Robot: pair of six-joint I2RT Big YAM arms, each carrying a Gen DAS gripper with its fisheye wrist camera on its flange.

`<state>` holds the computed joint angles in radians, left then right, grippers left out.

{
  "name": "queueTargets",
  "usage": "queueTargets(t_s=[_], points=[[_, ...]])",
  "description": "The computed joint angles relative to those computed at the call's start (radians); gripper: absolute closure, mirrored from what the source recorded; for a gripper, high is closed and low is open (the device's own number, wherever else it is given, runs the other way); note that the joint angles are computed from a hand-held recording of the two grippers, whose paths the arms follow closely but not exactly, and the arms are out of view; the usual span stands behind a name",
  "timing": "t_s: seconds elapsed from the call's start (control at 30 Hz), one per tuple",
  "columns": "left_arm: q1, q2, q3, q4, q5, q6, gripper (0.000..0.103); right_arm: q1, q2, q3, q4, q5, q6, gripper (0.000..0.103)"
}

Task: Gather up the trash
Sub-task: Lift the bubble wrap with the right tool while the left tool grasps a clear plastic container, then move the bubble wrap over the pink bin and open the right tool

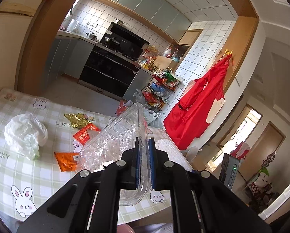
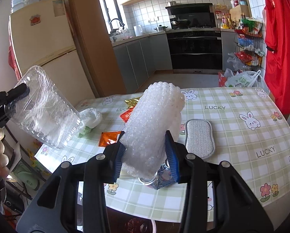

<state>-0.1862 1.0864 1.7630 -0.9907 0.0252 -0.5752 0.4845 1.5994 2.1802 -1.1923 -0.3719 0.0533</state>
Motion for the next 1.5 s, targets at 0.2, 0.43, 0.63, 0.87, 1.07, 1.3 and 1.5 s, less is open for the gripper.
queueTargets(t_s=[0.2, 0.43, 0.63, 0.87, 1.07, 1.3, 1.5], points=[[-0.085, -0.096, -0.062, -0.023, -0.081, -0.051, 0.095, 0.038, -0.099, -0.103, 0.010, 0.018, -0.015, 0.061], [-0.199, -0.191, -0.151, -0.050, -0.178, -0.114, 0.095, 0.090, -0.213, -0.237, 0.020, 0.050, -0.016, 0.061], [-0.314, -0.259, -0.193, -0.066, -0.300, -0.156, 0.095, 0.131, -0.278, -0.287, 0.000, 0.058, -0.019, 0.061], [-0.424, -0.295, -0.205, -0.079, -0.419, -0.189, 0.095, 0.185, -0.312, -0.298, -0.026, 0.084, -0.051, 0.061], [-0.426, -0.305, -0.210, -0.082, -0.425, -0.193, 0.095, 0.208, -0.307, -0.299, -0.046, 0.081, -0.057, 0.060], [-0.386, -0.306, -0.222, -0.080, -0.379, -0.191, 0.094, 0.207, -0.282, -0.298, -0.062, 0.049, -0.069, 0.055], [-0.356, -0.285, -0.222, -0.079, -0.338, -0.197, 0.094, 0.206, -0.272, -0.309, -0.065, 0.030, -0.060, 0.047]])
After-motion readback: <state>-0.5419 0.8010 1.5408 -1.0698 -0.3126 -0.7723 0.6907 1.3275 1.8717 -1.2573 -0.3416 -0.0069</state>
